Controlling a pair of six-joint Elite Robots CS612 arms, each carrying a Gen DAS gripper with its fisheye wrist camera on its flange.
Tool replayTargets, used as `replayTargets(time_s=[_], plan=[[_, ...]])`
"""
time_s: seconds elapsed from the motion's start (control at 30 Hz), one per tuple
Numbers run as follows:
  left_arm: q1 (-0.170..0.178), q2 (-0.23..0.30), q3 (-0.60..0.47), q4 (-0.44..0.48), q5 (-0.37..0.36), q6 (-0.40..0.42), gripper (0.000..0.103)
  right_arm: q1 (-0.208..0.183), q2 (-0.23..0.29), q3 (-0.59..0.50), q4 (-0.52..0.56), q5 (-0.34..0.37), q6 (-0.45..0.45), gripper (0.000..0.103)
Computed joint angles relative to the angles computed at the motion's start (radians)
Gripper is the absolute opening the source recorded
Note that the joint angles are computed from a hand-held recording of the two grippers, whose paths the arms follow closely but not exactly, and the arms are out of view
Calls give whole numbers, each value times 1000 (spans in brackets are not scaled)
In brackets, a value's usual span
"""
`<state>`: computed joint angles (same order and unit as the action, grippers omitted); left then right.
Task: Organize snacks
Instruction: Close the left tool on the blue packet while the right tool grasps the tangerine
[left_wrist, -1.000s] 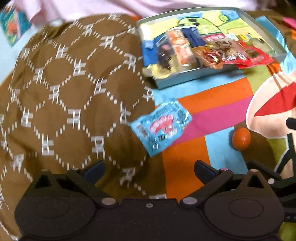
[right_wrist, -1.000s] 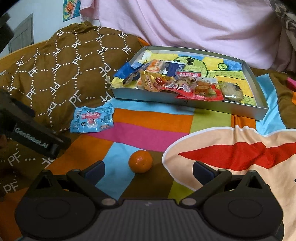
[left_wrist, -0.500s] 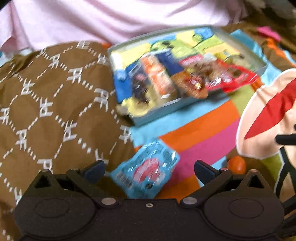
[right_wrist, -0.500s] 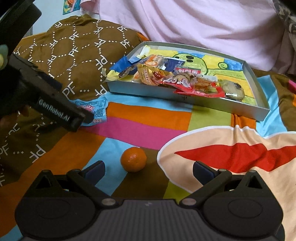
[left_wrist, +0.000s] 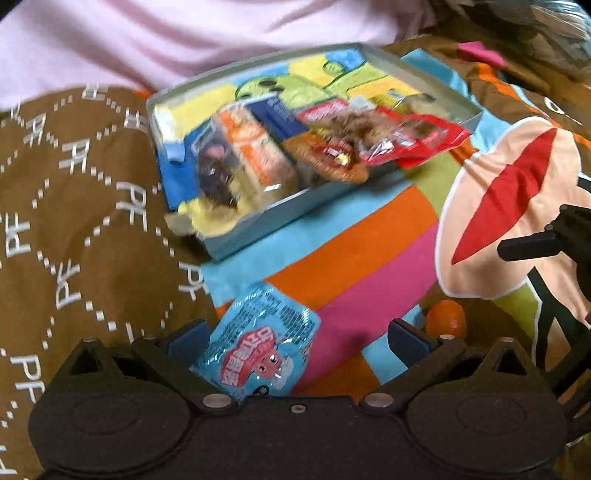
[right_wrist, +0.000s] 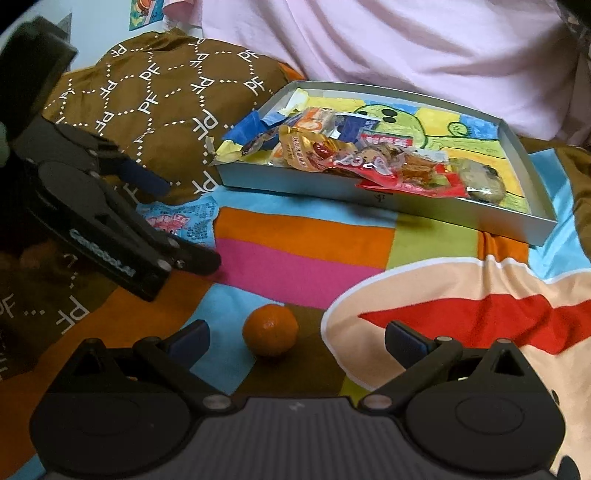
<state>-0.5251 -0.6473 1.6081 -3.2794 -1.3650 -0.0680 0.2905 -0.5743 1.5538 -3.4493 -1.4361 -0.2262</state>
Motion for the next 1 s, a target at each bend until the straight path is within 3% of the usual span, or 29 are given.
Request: replayTargets(time_s=[0.23,0.43,0.73,0.87,1.0], plan=[[18,-8,-6,70,-21,-79,102,4,10,-17,7,9,-55,102],[28,-25,-17,174,-92,-120,102,6,15,-32,47,25,-89,90],[38,-45,-13,237,-177,-177,102,0,19,-47,91,40,-45,81],[26,-44,-4,222,-133,-139,102,0,17,-45,97,35,-38,75],[8,-33,-8,226,-33,-71,102,1,17,-45,100,28,-42,64]])
